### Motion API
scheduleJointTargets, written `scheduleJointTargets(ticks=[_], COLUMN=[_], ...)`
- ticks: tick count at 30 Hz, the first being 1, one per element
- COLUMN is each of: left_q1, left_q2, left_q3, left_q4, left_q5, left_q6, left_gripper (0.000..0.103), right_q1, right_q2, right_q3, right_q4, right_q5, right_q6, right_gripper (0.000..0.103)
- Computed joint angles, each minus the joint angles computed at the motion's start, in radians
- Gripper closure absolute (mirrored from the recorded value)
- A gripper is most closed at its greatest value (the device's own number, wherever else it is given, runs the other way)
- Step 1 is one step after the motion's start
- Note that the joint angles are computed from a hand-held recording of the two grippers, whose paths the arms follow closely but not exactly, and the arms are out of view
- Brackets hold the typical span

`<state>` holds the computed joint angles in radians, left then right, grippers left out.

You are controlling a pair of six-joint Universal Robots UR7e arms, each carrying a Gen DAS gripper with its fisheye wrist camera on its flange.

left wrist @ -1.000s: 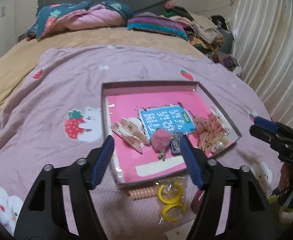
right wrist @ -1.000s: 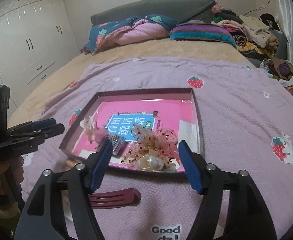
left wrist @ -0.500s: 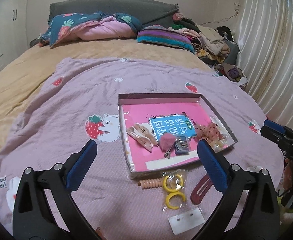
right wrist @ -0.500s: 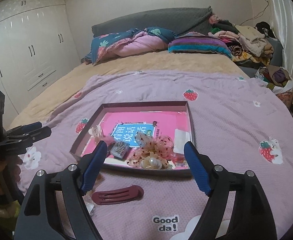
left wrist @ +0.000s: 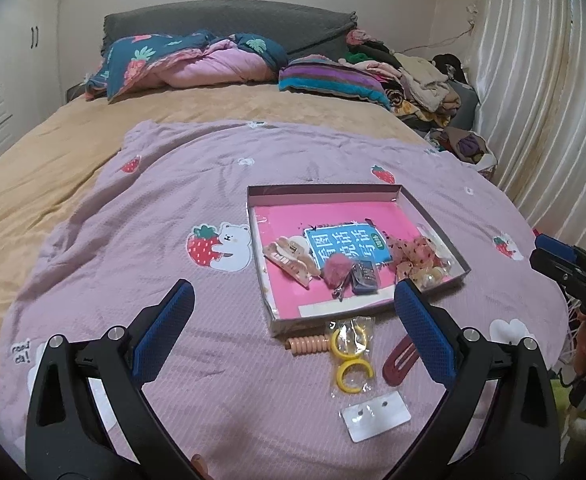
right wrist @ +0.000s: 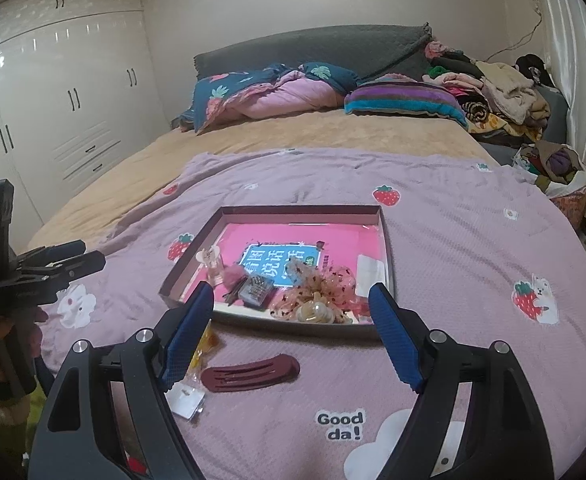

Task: Organize jewelry
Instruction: 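Withdraw both tools from the box toward the remaining accessories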

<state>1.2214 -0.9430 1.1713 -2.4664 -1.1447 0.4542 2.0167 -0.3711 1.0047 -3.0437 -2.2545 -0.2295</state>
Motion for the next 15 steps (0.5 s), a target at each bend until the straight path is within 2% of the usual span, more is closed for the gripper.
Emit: scheduleJointTargets(ticks=[15], left_q1=[-0.007], left_q2=[-0.048], left_q3=[0.094], left_q4=[-0.041], left_q5=[0.020], left_q6=[0.048], left_gripper=[0.009], right_q1=[0.013], right_q2=[-0.027], right_q3=[0.107], right_q4=[-0.011], right_q5=[0.007], right_q6=[0.045], right_gripper=[0.024])
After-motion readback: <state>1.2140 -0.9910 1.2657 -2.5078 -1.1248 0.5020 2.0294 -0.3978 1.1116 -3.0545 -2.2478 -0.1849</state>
